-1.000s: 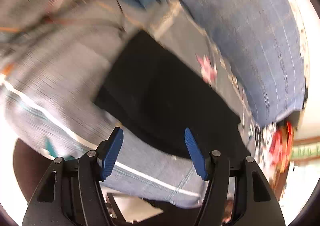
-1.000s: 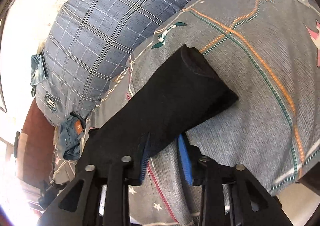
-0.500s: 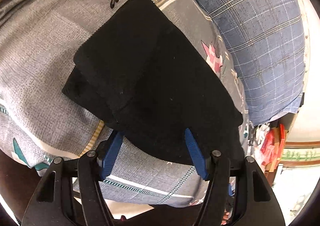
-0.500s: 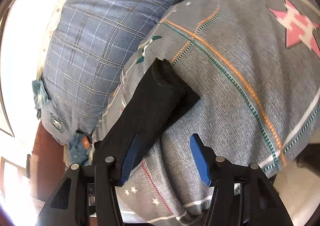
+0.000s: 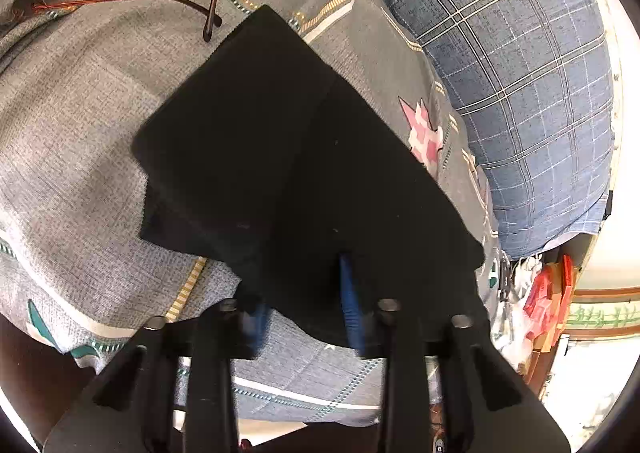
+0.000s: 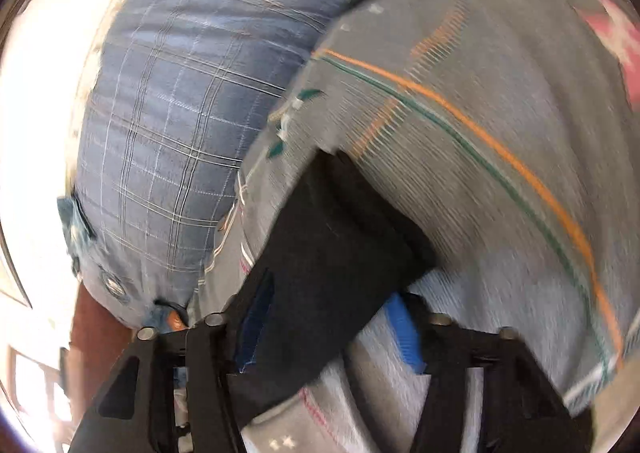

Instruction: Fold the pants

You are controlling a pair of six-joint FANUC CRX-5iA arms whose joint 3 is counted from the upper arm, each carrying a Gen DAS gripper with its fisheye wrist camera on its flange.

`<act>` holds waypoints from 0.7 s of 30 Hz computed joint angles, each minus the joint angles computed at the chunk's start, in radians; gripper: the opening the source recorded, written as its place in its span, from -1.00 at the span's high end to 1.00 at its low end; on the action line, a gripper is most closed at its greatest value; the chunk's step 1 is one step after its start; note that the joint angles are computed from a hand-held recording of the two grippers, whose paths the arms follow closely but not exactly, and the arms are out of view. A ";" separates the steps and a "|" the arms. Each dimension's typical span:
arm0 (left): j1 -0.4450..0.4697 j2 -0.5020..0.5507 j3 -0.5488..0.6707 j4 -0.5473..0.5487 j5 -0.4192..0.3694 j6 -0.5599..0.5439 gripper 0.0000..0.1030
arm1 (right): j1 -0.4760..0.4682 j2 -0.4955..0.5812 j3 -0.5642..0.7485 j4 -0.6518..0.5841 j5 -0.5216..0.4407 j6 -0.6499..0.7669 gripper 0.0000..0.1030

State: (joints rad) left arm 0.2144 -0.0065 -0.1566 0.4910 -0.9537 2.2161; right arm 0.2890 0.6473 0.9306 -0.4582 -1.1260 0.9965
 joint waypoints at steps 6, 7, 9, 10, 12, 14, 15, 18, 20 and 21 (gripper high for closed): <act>0.004 -0.005 -0.046 0.036 0.000 -0.054 0.61 | 0.020 -0.028 0.005 0.096 0.053 0.160 0.84; 0.003 -0.005 -0.065 0.050 0.017 -0.061 0.63 | 0.028 -0.004 0.017 0.145 0.014 0.144 0.84; 0.005 -0.020 -0.088 0.074 0.040 -0.089 0.62 | 0.027 0.046 0.049 0.174 -0.069 0.102 0.83; 0.010 -0.021 -0.086 0.080 0.025 -0.110 0.61 | 0.019 0.037 0.026 0.151 -0.057 0.102 0.85; 0.018 -0.034 -0.095 0.094 0.005 -0.147 0.61 | 0.010 -0.013 -0.061 0.124 0.023 0.095 0.70; 0.031 -0.063 -0.107 0.093 -0.021 -0.188 0.60 | 0.010 -0.025 -0.071 0.150 0.020 0.063 0.51; 0.041 -0.084 -0.123 0.104 -0.026 -0.217 0.60 | 0.009 -0.033 -0.078 0.160 0.019 0.057 0.51; 0.077 -0.171 -0.182 0.143 -0.015 -0.278 0.58 | -0.002 -0.091 -0.153 0.195 0.068 0.042 0.50; 0.095 -0.207 -0.189 0.139 0.005 -0.284 0.24 | -0.009 -0.122 -0.186 0.222 0.096 0.031 0.48; 0.098 -0.213 -0.178 0.125 0.020 -0.276 0.12 | -0.013 -0.120 -0.173 0.231 0.088 0.029 0.45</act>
State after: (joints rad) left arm 0.3120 -0.2200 -0.3351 0.6161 -0.9337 1.9403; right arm 0.2761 0.5271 0.7579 -0.2277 -1.0380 1.0250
